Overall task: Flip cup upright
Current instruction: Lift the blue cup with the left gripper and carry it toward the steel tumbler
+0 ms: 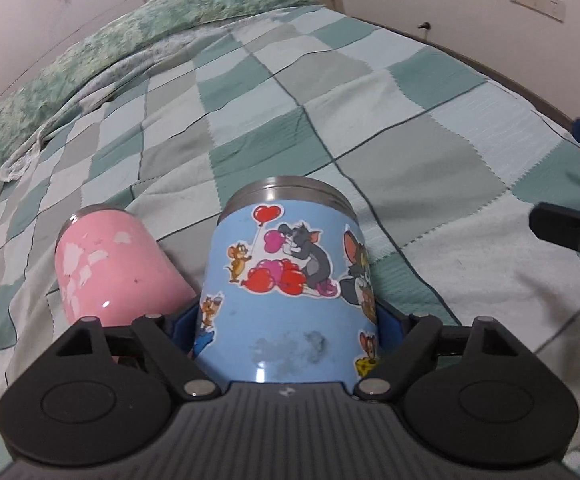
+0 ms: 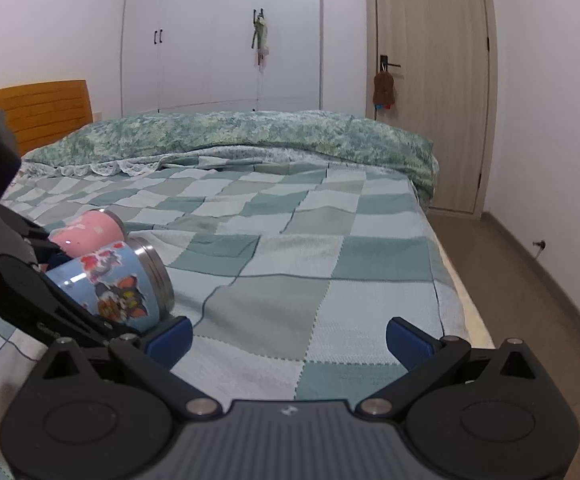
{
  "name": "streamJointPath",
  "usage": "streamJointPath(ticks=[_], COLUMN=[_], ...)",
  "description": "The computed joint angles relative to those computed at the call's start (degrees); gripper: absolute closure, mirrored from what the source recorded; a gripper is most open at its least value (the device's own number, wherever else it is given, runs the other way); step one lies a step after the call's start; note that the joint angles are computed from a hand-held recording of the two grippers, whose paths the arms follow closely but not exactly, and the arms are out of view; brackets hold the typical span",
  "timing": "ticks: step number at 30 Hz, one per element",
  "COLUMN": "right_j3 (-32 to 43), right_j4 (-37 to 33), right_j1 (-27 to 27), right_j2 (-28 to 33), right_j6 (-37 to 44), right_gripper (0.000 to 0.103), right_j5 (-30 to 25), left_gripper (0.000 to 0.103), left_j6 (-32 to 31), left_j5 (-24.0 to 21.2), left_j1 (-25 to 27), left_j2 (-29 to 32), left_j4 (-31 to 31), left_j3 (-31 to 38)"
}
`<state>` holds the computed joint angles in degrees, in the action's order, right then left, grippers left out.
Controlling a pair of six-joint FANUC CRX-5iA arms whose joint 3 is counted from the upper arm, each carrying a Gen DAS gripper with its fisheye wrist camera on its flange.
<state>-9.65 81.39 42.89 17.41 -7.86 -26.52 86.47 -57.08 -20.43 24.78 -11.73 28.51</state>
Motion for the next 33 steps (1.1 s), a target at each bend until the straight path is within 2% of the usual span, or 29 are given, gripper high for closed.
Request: streamJointPath(ticks=[8,13,21,30,33], right_j3=[-1.9,-3.9,-5.6,-5.2,-4.7], right_j4=[6.7,8.8,3.5,-2.6,-4.3], right_j1=[-1.5,-0.5,6.1,15.1,17.4], right_j2=[-1.1,-3.4,-8.0,-10.3,-10.2], right_j6=[-6.3,-7.9,-2.4,3.6,4.4], right_gripper=[0.000,0.000,0.000,0.000,0.000], right_j5=[1.8,0.3,-6.5,-13.1,-14.1], left_gripper=[0.019,0.019,0.019,0.019,0.019], left_j6=[2.6,2.8,1.8,2.8,5.1], left_j5=[0.9,1.9,5.1,5.9,4.4], left_j1=[-0.2,0.0,0.6,2.5,3.4], left_j2=[-1.4,-4.6,-14.1,-26.3,-29.0], left_j4=[-0.2,1.0,4.2,5.6,5.0], left_j3=[-1.7,-5.4,-14.9,-26.5,-29.5])
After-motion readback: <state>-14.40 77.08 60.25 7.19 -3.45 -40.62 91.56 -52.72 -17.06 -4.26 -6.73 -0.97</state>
